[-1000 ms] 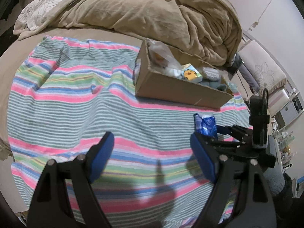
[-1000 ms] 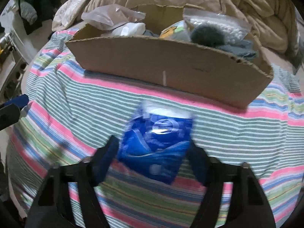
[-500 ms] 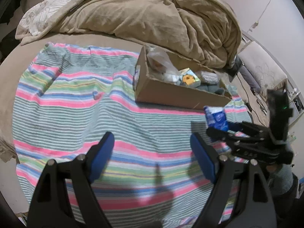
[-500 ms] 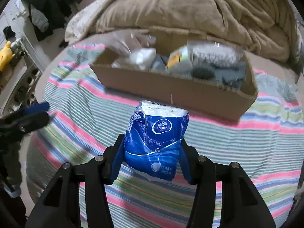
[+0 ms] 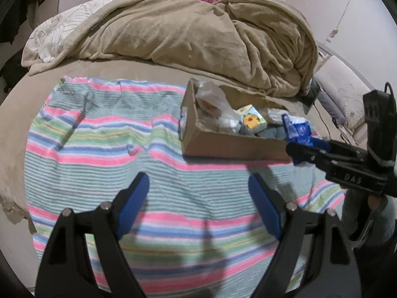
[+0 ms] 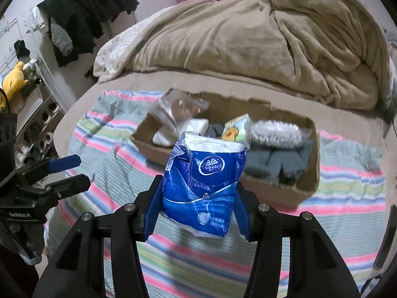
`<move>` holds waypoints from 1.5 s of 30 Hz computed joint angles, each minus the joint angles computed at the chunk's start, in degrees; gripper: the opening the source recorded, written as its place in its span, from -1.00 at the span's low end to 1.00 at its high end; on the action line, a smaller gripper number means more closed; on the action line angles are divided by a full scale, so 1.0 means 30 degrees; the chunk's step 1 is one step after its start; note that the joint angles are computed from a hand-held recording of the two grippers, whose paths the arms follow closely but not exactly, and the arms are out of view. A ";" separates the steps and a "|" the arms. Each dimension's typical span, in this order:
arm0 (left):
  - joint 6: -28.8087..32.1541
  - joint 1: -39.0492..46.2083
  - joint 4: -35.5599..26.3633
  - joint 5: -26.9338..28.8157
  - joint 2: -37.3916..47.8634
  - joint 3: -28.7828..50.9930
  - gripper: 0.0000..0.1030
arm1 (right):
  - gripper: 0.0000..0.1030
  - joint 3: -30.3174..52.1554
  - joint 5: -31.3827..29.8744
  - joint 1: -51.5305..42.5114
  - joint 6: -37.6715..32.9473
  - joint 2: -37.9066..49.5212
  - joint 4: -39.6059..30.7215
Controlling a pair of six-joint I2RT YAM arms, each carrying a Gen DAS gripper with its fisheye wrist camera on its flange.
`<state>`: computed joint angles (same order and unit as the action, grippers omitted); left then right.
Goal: Organize objects
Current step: 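Lower the blue tissue packet into the box and open the right gripper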
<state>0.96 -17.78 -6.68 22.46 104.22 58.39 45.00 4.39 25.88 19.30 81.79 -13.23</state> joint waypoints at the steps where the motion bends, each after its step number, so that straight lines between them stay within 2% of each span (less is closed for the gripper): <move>1: -0.0028 0.0037 0.0003 0.0018 0.0123 0.0200 0.62 | 0.06 0.0203 0.0014 -0.0070 -0.0097 0.0142 -0.0004; 15: -0.0472 0.0199 0.0140 -0.0385 0.2320 0.2971 0.62 | 0.06 0.3450 -0.1169 -0.1806 -0.1085 0.4032 0.0931; 20: -0.0875 0.0292 0.0563 -0.0288 0.3092 0.3675 0.62 | 0.06 0.4142 -0.1522 -0.2205 -0.0960 0.5311 0.1338; 28: -0.0996 0.0173 0.0138 -0.0352 0.4132 0.4670 0.62 | 0.09 0.5037 -0.2293 -0.2464 -0.0586 0.7581 0.1711; 39: -0.0987 0.0009 0.0205 -0.0639 0.3856 0.4260 0.62 | 0.42 0.4345 -0.1990 -0.2218 -0.0553 0.6970 0.2232; 45: -0.0945 -0.0100 0.0361 -0.0654 0.2755 0.3325 0.62 | 0.42 0.3464 -0.1429 -0.1897 -0.0474 0.5453 0.1955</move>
